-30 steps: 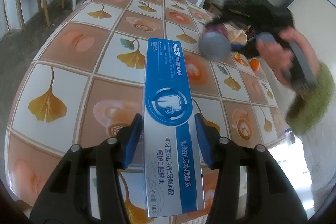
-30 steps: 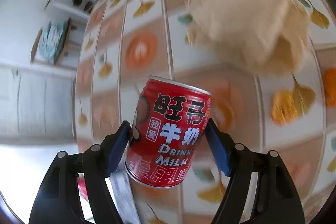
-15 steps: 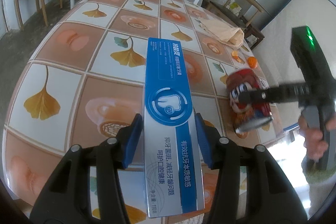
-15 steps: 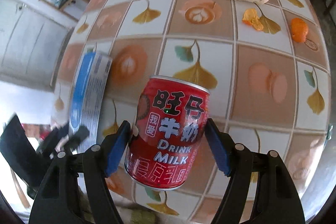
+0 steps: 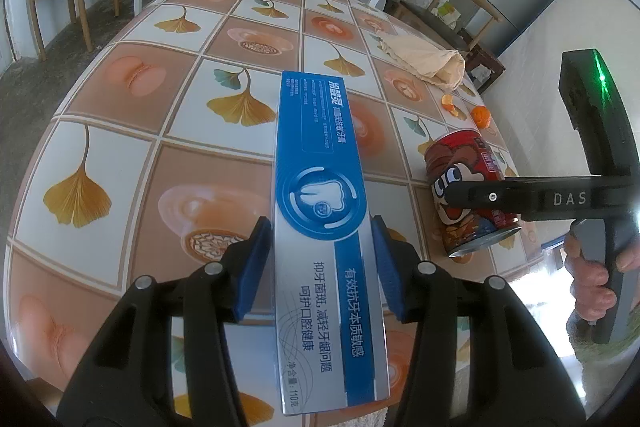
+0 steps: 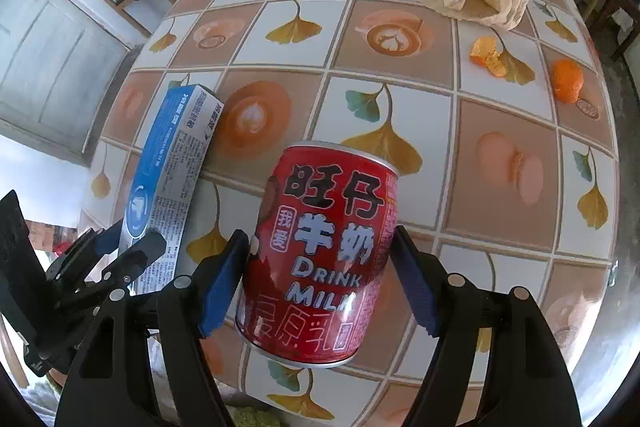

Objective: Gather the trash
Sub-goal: 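Carry the toothpaste box and red can over the wastebasket with both tools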

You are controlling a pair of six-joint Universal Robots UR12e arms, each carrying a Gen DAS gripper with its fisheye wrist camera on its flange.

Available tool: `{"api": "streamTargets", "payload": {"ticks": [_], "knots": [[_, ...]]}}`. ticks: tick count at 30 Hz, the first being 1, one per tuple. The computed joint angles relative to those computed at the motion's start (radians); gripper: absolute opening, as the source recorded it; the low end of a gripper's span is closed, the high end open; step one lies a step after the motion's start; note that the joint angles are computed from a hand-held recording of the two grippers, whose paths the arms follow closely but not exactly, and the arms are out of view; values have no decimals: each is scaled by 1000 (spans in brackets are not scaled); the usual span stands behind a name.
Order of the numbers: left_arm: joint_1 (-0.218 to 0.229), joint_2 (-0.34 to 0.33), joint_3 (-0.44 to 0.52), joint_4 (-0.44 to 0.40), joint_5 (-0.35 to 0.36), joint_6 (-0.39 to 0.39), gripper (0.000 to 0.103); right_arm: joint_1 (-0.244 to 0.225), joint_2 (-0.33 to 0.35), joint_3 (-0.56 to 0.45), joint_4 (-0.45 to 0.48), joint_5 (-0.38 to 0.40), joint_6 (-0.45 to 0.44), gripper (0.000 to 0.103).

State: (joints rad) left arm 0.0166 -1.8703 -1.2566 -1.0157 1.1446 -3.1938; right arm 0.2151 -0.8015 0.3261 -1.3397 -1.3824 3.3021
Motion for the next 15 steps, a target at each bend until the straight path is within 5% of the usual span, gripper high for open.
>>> {"api": "streamTargets", "payload": {"ticks": [15], "knots": [[-1,9,-12,28,11,-19,47,-4,-67,129,-105,11,27,68]]}}
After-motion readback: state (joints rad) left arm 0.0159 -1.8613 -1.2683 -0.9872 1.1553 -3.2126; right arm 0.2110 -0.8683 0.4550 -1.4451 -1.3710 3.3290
